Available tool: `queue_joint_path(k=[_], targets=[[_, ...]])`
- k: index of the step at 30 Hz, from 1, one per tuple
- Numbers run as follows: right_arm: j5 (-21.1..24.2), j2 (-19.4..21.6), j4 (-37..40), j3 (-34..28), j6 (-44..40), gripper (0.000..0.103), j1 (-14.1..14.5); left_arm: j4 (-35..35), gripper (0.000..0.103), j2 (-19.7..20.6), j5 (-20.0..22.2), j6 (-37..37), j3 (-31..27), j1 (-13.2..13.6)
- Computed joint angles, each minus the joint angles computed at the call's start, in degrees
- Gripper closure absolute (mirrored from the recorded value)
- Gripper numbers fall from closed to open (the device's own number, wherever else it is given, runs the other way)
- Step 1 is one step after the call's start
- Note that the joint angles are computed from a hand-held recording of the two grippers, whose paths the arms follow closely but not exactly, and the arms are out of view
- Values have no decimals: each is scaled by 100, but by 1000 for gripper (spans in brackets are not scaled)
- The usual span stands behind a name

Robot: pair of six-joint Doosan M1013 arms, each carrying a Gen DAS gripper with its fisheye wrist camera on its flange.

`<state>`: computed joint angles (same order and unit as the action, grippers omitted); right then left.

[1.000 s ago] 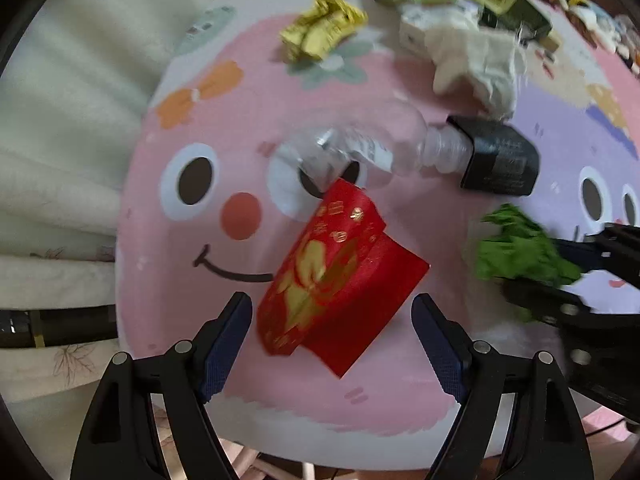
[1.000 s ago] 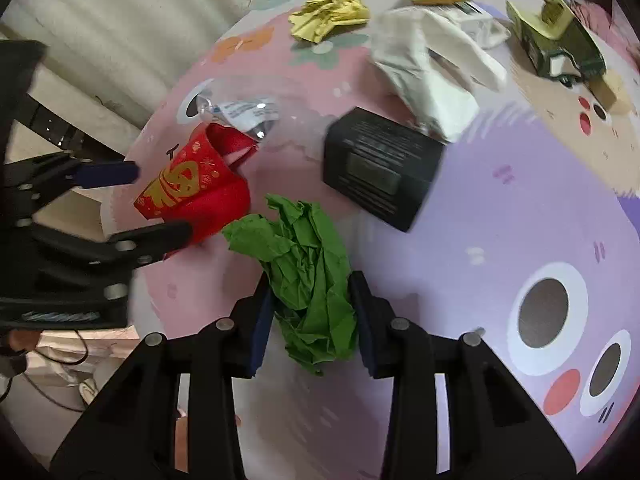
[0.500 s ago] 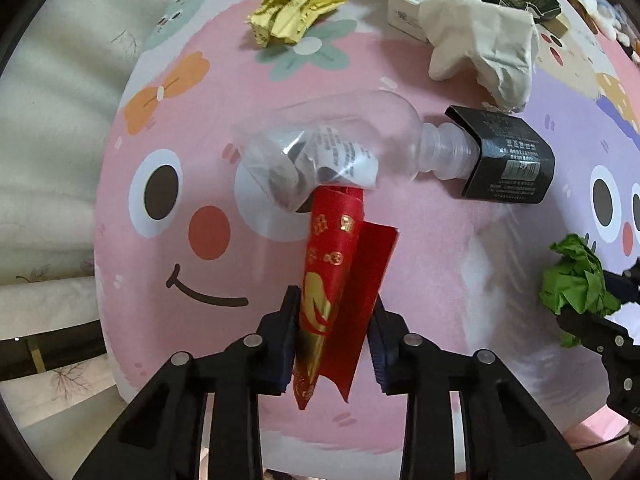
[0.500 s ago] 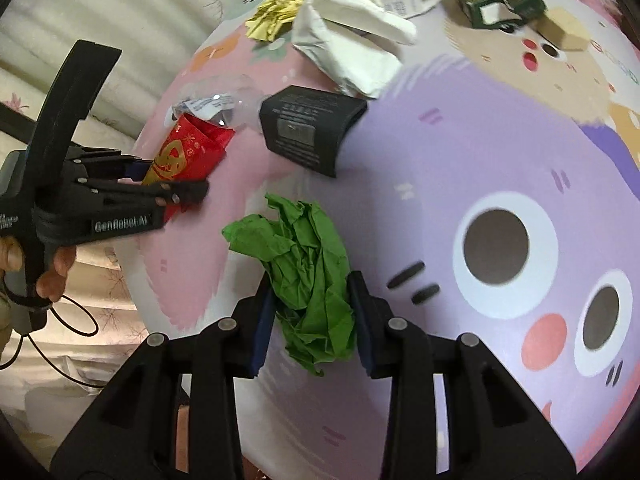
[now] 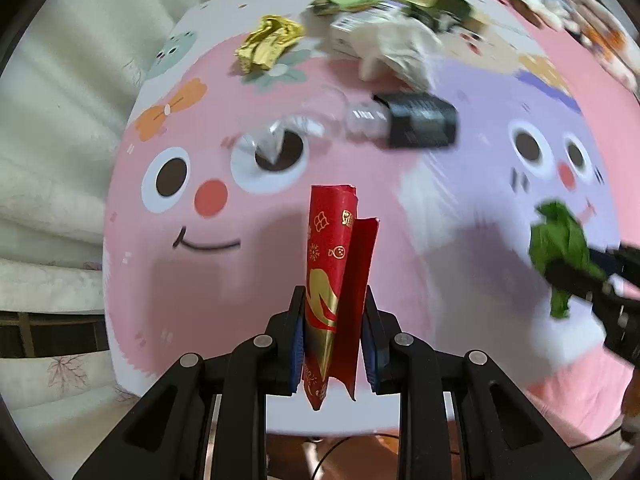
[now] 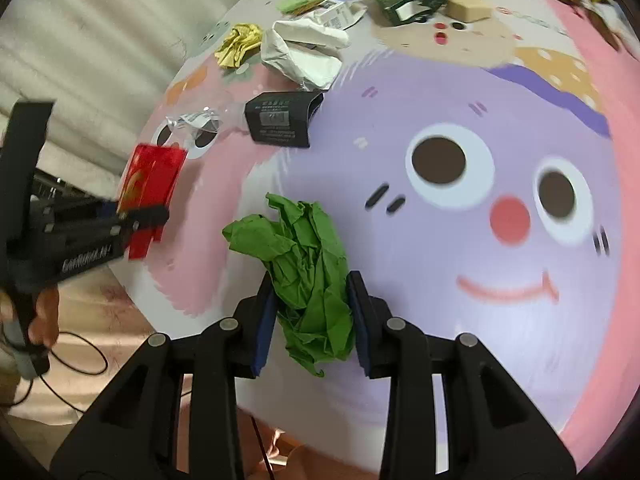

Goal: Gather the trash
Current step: 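Grasp the red wrapper with the left gripper while the right gripper grasps the green crumpled paper, then carry the red wrapper and green paper over the bin and open both grippers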

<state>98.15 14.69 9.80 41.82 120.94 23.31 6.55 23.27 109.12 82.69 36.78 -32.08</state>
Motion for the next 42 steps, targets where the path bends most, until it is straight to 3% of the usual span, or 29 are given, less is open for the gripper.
queue_joint_path(k=[9,16,21,27,35,42], targets=[[27,-245,-1360,10,1766,73,1094,-467,80,-1305,-1001,661,1483,159],[307,-332,-1773,192,2874,73,1930,-748,80,-2057,-1224,1398,2376,301],[477,-407,-1850,396,3409,73,2366,-906,80,-2414,-1132,1618,2962,307],[378,-682,-1826,918,4004,72,2615,-902,80,-2646,-1025,1516,3465,190],[-577,-1208,-1163,2272,4768,72,2569,-722,80,-2757,-1032,1172,4222,-131],[-1485,-1542,-508,3684,4716,72,2349,-856,80,-2717,-1664,656,5264,-412]])
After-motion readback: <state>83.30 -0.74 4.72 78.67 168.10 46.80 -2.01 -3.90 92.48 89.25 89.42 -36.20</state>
